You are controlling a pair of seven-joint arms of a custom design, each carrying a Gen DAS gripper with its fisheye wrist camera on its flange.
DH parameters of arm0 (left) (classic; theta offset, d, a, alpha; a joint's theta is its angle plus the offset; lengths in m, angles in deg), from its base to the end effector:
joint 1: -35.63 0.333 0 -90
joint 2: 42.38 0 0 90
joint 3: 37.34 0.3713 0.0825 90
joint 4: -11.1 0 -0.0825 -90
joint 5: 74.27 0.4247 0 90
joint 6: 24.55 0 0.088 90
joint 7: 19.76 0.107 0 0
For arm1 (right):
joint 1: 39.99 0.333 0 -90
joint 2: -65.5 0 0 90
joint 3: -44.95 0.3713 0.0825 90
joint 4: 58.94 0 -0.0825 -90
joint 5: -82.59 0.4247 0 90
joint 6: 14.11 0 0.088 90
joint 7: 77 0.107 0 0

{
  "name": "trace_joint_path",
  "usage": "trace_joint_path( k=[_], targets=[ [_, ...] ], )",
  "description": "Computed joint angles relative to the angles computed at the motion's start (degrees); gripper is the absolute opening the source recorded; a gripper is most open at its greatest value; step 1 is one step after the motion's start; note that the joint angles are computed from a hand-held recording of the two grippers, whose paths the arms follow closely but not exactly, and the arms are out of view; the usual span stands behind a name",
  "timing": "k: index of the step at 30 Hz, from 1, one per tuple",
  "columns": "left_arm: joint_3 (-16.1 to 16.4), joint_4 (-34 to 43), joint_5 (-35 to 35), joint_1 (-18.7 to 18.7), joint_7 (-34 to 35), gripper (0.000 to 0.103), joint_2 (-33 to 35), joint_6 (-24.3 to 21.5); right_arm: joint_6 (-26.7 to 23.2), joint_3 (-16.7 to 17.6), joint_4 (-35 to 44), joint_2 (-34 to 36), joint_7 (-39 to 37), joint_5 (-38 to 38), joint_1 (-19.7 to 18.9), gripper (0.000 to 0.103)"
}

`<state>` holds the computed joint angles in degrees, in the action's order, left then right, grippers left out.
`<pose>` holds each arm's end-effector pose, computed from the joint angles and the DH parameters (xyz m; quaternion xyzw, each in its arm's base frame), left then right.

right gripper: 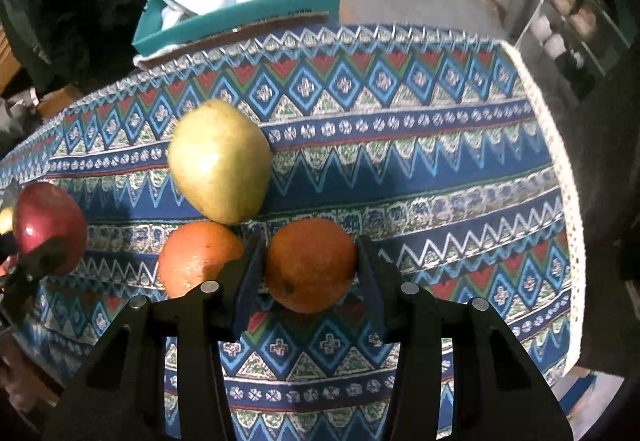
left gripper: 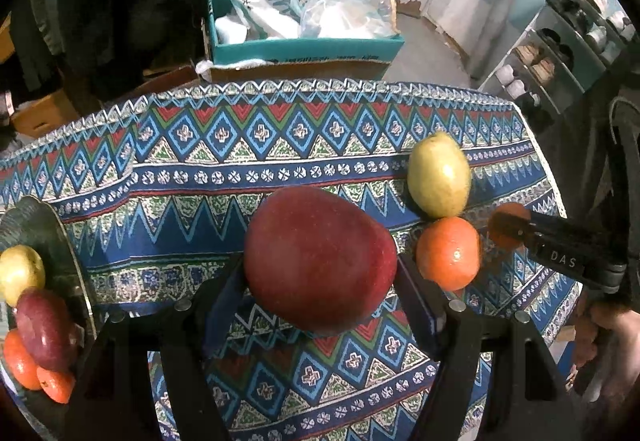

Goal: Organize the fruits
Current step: 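Grasp the red apple with the left tool while the right tool grasps the orange, then lift and carry the apple and orange in both tools over the glass bowl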

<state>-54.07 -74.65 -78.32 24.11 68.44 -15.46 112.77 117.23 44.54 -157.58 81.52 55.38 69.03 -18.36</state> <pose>0.7135 -0.3335 0.4909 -0.5524 0.7987 -0.2364 0.0332 0.6705 0.2553 0.4882 -0.6086 0.7739 -0.1302 0.1174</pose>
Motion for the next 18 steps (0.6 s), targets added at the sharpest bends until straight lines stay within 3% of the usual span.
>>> trace_joint_path(
  k=[18],
  targets=[
    [-0.15, -7.84, -3.85, 2.22, 3.59, 0.075, -9.30, 6.27, 3.88, 0.93, -1.39, -5.78, 4.82, -10.29, 1.81, 0.045]
  ],
)
